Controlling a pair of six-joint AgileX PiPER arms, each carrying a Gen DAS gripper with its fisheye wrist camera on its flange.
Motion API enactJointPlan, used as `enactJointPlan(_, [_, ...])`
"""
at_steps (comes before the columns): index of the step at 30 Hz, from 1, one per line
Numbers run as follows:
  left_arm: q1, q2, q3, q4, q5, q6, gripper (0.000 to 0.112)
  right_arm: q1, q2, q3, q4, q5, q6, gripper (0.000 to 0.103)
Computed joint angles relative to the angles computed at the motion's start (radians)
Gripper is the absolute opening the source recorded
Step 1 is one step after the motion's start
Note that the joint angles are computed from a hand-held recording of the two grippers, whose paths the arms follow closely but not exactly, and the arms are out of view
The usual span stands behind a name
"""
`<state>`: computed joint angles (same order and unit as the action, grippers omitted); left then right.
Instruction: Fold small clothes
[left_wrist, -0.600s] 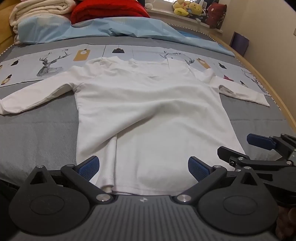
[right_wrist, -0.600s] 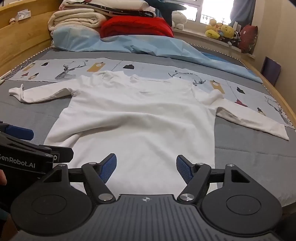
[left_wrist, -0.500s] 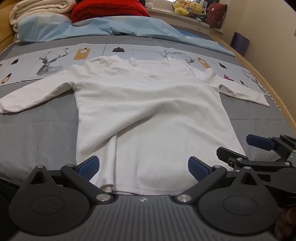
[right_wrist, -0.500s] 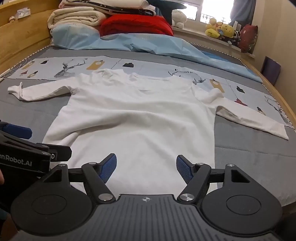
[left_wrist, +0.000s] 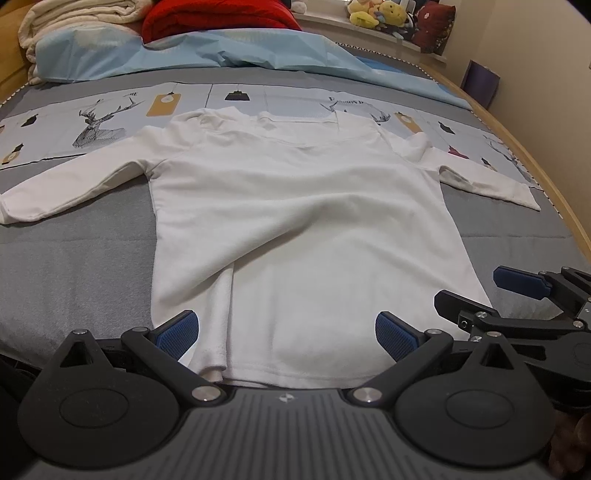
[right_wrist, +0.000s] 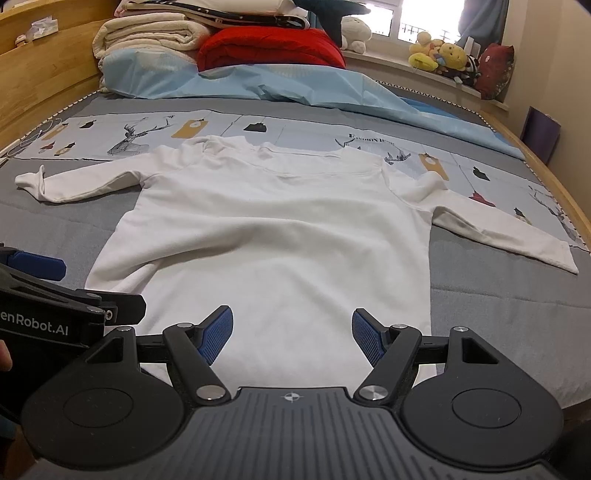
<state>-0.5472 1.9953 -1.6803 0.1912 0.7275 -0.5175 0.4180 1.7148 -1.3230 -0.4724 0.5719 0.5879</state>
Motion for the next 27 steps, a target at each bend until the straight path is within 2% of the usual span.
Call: enactJointPlan(27, [-0.001, -0.001, 0.003, 0.001, -0.002, -0.001, 0.102, 0.0, 0.0, -0.001, 0.004, -0.003, 0.001, 0.073])
